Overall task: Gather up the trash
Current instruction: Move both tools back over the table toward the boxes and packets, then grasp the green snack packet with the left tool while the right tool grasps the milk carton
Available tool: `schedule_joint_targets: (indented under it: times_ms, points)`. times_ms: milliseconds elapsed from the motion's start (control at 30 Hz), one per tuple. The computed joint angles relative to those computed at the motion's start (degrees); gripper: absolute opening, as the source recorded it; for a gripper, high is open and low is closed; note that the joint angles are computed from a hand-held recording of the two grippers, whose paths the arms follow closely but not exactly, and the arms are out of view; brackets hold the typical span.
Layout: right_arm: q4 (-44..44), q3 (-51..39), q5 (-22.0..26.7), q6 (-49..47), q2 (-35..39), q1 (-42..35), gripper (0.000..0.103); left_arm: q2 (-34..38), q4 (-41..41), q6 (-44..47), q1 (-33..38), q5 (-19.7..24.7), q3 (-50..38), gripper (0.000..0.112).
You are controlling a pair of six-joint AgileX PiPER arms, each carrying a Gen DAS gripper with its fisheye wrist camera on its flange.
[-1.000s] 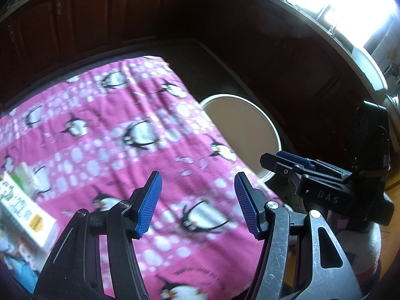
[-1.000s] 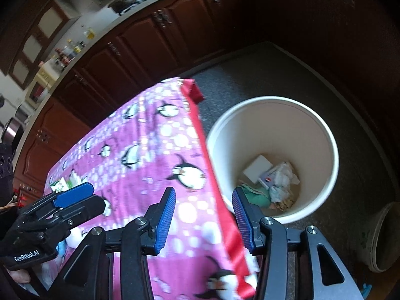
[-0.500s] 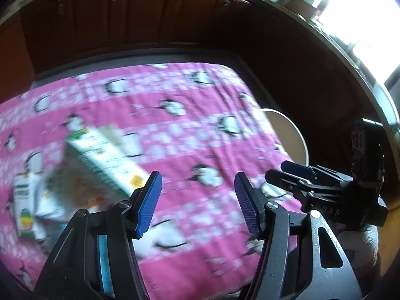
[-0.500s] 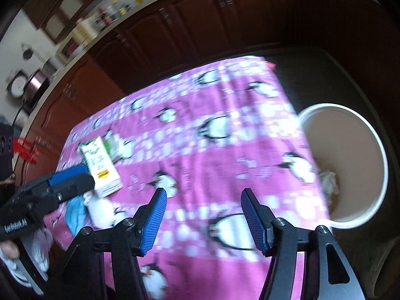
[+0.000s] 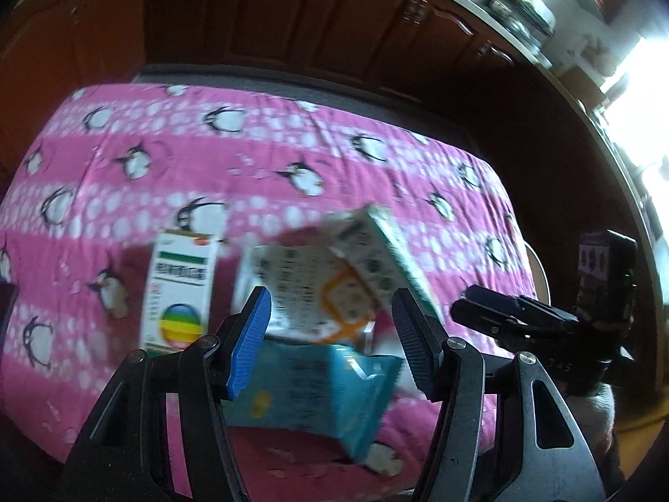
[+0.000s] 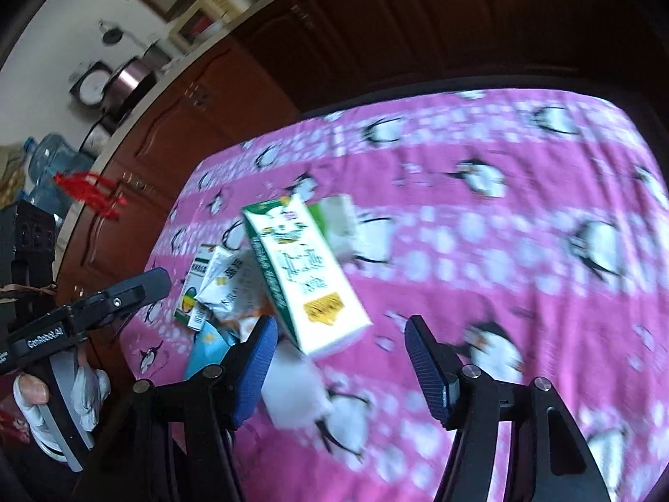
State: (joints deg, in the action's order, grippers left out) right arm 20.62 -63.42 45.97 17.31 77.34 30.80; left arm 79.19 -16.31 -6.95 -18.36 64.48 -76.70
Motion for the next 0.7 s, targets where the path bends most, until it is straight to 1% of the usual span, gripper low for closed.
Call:
schedule_joint_targets:
  times_ms: [67, 167, 267, 333, 467, 567, 700]
  points:
    - [-0.62, -2.88, -0.01, -1.06, 3.43, 0.87, 0.062, -0.16, -1.23, 1.62, 2.44, 0.48, 0.63, 0.059]
    - [-1.60, -6.72, 0.10, -2.22, 7.83, 1.71, 0.063, -0.34, -2.02, 3.18, 4.26, 0.86, 1.51, 0.059]
    - [-0.98, -9.11, 0.36, -4.08, 11.22, 1.77, 0.063, -0.08, -3.09, 4.38, 5.25, 0.68, 2.24, 0.059]
    - [1.14, -9.50, 0.03, -5.92, 12.71, 1.11, 0.063, 0.28, -3.49, 4.85, 5.54, 0.42, 2.43, 0.059]
    - [5.79, -8.15, -1.37, -9.12, 13.13, 0.36, 0.062, 1.17, -3.81, 4.69, 4.70, 0.03, 2.15, 0.059]
    - [3.78, -6.77, -2.89, -7.60, 11.72, 1.58, 0.060, 2.02, -3.81, 4.12, 3.62, -0.26, 1.62, 0.059]
    - [0.76, -2.25, -4.05, -5.59, 5.30, 0.36, 0.056, 3.10, -3.53, 3.26, 2.13, -0.59, 0.49, 0.059]
